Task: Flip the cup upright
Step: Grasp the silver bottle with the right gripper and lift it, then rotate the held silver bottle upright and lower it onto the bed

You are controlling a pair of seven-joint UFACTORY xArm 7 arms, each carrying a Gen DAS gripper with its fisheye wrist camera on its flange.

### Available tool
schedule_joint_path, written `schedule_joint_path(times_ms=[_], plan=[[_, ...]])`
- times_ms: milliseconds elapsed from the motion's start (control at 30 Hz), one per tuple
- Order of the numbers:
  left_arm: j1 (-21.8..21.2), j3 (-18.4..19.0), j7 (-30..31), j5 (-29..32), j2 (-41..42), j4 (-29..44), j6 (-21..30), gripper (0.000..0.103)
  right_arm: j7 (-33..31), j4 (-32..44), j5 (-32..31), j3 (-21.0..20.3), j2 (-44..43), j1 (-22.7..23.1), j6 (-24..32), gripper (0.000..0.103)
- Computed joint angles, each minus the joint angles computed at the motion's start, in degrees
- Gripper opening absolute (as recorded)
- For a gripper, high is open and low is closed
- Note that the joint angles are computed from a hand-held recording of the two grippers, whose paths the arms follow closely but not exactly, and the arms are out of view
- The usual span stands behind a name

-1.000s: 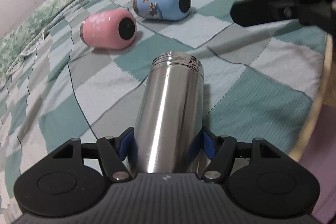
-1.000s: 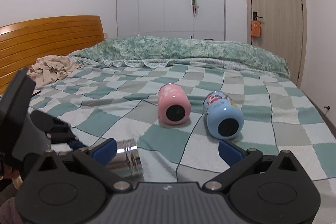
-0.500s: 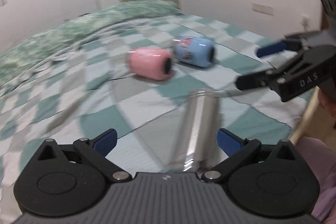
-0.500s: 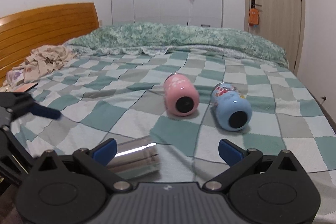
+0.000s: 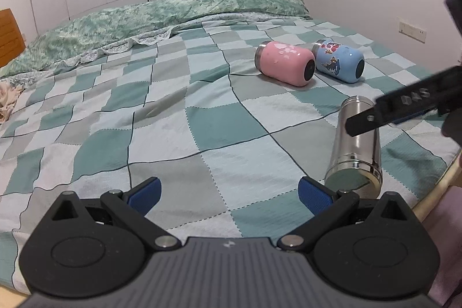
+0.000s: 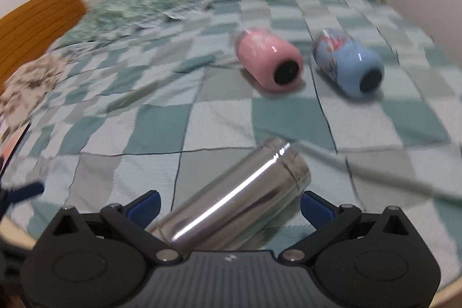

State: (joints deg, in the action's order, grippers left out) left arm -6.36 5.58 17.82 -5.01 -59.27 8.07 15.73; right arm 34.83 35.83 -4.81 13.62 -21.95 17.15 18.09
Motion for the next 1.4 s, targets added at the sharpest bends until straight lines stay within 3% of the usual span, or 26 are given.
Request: schedule_joint_path(times_ms=[100,267,400,500,667,933,1100,1167,1267,1333,1400], plan=[[-0.6,1.4,0.9,-0.5,0.3,-0.3,-0.9,0.103,5.8,3.2,-1.4,2.2,3.9,-2.6,1.5,0.103],[-1.5,2.7,2.1,-1.4,0.4,-0.6,-1.7,0.103,13.3,9.3,-3.4,1.4,11.0,-3.0,5.6,0.102],[-1.5,3.0,2.6,-1.9,0.6,-0.8,-1.8,0.103,14.4,13.5,-4.1,-0.6,15.5,-1.5,8.0,0.087],[-1.0,2.5,2.5,-2.0,1.5,-0.7,-2.4,0.103,10.9,15.9,-2.0,-2.2,17.9,-0.1,9.9,0.074],[-0.6,3.0,2.3,-2.4,3.8,-0.4,-3.8,0.103,0.2,11.4,5.3,-3.8,15.8,2.2,1.0,0.069],[0.1,2.4,1.5,-2.2,4.3,-0.3,-3.7,0.103,-10.6,3.4,12.7,-5.8,10.0,4.9,-10.1,0.068],[0.1,3.0,1.5,-2.5,3.2,-0.6,-3.1,0.103,-20.6,-1.9,18.2,-11.3,6.0,11.9,-18.4,0.067],[-0.2,3.6,1.7,-2.8,2.7,-0.7,-3.1,0.103,-24.3,-3.4,18.8,-14.9,4.7,16.6,-21.8,0.066],[-0.6,4.3,2.1,-3.3,1.6,-1.2,-3.7,0.103,-27.4,-4.4,15.4,-17.4,3.7,20.2,-27.0,0.065],[-1.0,4.7,2.4,-3.6,1.3,-1.3,-4.5,0.103,-28.4,-3.8,12.2,-16.3,4.3,19.3,-30.3,0.064],[-0.9,4.3,2.0,-3.7,1.8,-1.1,-5.7,0.103,-29.3,-2.5,10.2,-12.3,5.5,15.6,-33.8,0.064]])
